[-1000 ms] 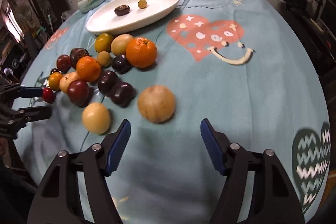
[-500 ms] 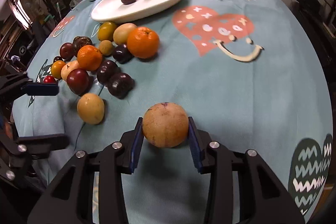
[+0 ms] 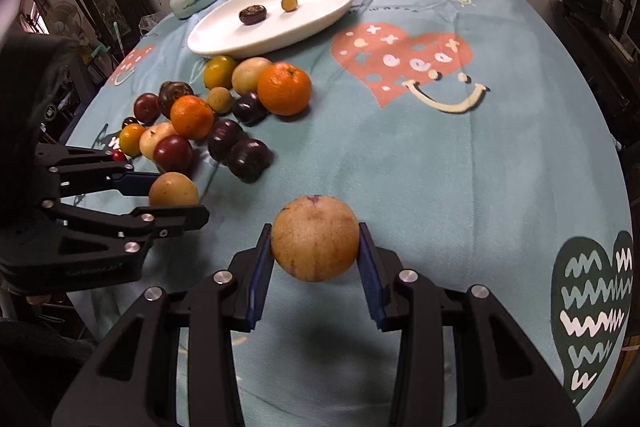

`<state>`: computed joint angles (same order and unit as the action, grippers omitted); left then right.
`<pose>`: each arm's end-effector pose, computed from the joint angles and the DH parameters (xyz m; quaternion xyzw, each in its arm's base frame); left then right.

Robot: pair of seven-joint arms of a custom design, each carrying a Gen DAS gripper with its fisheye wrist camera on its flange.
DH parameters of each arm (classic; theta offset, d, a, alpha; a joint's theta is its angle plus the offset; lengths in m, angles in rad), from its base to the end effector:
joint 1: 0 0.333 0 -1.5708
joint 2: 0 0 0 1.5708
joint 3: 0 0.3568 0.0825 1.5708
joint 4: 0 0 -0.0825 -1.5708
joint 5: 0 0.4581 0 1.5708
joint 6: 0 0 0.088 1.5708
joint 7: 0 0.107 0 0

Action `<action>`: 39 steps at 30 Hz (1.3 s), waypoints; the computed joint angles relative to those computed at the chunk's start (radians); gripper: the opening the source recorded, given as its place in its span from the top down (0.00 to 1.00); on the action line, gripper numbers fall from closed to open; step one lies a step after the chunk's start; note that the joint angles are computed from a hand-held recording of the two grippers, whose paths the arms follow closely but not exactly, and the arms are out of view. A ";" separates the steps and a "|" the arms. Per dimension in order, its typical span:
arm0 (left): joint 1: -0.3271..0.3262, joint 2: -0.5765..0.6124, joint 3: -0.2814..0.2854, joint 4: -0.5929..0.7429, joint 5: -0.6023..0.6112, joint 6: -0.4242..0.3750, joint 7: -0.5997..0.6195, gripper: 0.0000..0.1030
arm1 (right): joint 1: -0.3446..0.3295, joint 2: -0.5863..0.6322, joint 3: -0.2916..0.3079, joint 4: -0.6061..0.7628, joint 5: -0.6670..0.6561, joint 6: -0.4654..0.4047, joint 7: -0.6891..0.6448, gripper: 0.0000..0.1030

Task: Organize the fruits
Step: 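Place both pears on the white plate beside the dried fruit and open both tools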

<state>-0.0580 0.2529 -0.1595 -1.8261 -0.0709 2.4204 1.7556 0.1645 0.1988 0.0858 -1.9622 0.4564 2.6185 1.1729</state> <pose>0.7124 -0.1498 0.4378 -0.5660 0.8051 -0.1553 0.0853 0.6839 0.1617 0.4213 -0.7734 0.5719 -0.0605 0.2666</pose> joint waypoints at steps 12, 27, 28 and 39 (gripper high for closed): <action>0.031 -0.055 0.042 0.067 0.080 0.143 -0.069 0.64 | 0.010 0.071 0.062 0.223 0.123 0.036 -0.113 0.60; 0.060 0.139 0.037 0.339 0.056 0.072 -0.079 0.64 | 0.038 0.206 0.049 0.460 -0.016 0.011 0.010 0.61; 0.060 0.151 0.037 0.355 0.058 0.065 -0.080 0.64 | 0.038 0.217 0.048 0.472 -0.024 0.007 0.021 0.61; 0.046 0.346 0.051 0.631 0.092 -0.027 -0.111 0.64 | 0.034 0.401 0.052 0.727 -0.104 -0.064 0.100 0.61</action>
<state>-0.0116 0.5985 -0.1084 -1.1950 0.0216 2.3932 1.6446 0.1988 0.5994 0.1381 -1.2355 0.3526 2.5543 1.2730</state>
